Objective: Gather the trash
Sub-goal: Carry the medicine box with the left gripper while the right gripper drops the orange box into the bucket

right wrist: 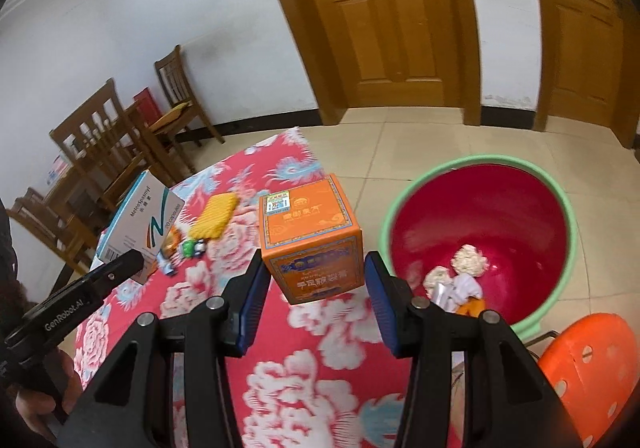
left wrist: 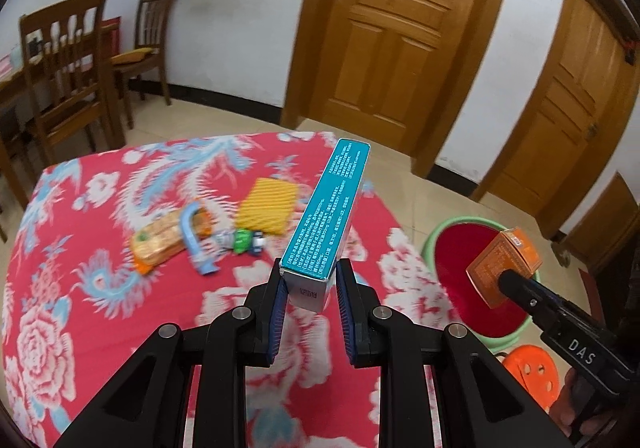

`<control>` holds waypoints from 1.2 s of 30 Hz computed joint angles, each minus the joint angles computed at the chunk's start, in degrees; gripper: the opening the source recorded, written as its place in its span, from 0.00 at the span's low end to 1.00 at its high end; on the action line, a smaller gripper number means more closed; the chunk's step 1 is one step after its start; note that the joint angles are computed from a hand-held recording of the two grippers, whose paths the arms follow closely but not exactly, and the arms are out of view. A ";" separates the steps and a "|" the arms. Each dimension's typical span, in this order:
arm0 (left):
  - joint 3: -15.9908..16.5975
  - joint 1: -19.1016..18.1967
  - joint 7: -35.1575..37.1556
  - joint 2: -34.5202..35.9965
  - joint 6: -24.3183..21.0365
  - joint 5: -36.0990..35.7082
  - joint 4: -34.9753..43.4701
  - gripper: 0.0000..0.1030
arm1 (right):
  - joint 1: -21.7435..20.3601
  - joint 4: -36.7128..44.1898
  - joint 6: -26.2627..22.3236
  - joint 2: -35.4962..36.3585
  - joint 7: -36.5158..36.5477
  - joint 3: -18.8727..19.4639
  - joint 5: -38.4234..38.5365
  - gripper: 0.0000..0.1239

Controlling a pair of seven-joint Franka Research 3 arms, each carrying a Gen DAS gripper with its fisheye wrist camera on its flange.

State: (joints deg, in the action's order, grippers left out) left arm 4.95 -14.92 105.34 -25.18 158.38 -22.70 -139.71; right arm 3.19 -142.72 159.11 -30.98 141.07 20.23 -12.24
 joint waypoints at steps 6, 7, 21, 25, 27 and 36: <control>-0.86 -2.27 1.72 2.41 -0.92 -2.16 2.28 0.23 | -0.91 -2.80 -0.99 -2.21 0.38 -1.49 0.79 0.41; -1.19 -2.56 1.95 2.92 -1.14 -2.55 2.64 0.23 | -1.05 -3.34 -1.24 -2.58 0.31 -1.84 1.05 0.41; -6.59 -3.72 4.63 8.74 -2.95 -6.07 6.60 0.23 | -3.03 -9.04 -2.17 -5.29 -2.17 -5.39 4.84 0.41; -8.04 -3.64 4.79 10.53 -3.72 -6.36 7.79 0.23 | -3.90 -10.43 -1.87 -5.40 -2.86 -6.20 5.94 0.41; -8.96 -3.59 4.66 11.54 -3.99 -6.19 8.39 0.23 | -4.15 -11.09 -1.86 -5.60 -3.39 -6.81 6.56 0.41; -12.72 -3.07 2.64 15.84 -5.34 -3.75 11.52 0.23 | -4.97 -13.44 -1.57 -6.87 -6.06 -8.74 9.27 0.41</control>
